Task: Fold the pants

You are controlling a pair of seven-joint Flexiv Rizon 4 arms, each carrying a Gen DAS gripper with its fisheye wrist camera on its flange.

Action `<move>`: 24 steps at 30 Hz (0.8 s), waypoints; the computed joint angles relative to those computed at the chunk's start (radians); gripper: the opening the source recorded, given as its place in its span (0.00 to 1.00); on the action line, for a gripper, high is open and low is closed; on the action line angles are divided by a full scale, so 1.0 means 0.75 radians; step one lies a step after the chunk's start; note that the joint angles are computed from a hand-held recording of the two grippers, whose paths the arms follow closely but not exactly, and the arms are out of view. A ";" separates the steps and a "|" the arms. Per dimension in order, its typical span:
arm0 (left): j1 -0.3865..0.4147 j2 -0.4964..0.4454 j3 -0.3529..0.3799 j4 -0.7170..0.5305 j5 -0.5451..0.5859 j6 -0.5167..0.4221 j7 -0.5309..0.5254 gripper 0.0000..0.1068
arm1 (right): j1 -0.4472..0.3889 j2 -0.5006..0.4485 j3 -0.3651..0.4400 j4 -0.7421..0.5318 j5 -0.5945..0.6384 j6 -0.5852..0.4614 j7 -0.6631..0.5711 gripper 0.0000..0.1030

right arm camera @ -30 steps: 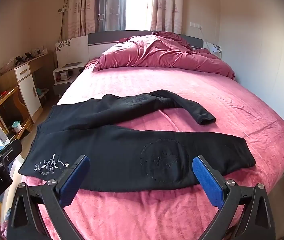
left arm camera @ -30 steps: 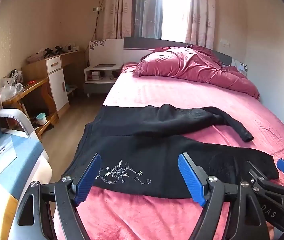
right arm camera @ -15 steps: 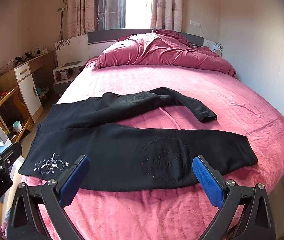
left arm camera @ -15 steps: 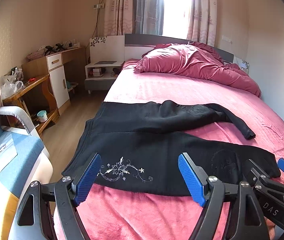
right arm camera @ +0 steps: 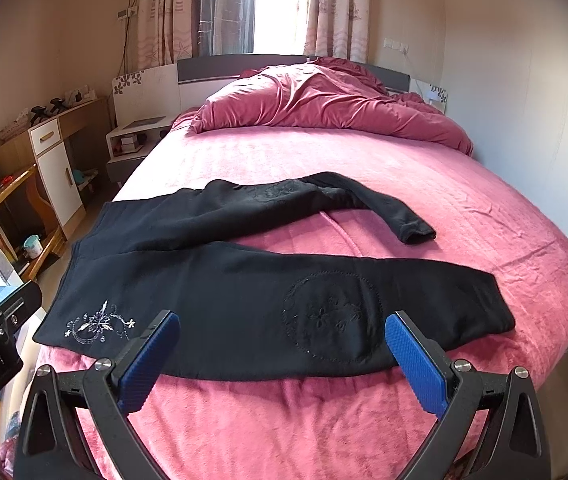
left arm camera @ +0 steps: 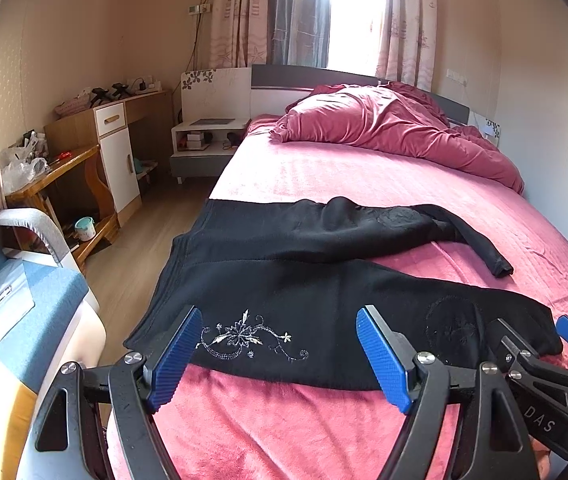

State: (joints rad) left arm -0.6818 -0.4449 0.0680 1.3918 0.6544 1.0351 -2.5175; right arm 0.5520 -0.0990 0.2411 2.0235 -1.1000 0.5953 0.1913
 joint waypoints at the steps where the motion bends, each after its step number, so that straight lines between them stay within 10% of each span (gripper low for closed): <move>1: 0.000 0.001 0.002 0.003 0.003 0.005 -0.004 0.76 | 0.001 0.002 0.000 0.001 -0.008 -0.006 0.001 1.00; 24: -0.009 -0.021 -0.010 -0.023 -0.004 -0.041 0.030 0.76 | -0.010 0.012 0.004 0.018 -0.034 -0.025 -0.001 1.00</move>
State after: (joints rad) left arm -0.6885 -0.4608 0.0606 1.3745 0.6516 1.0044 -2.4951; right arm 0.5448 -0.0903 0.2440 2.0369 -1.1253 0.5769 0.1907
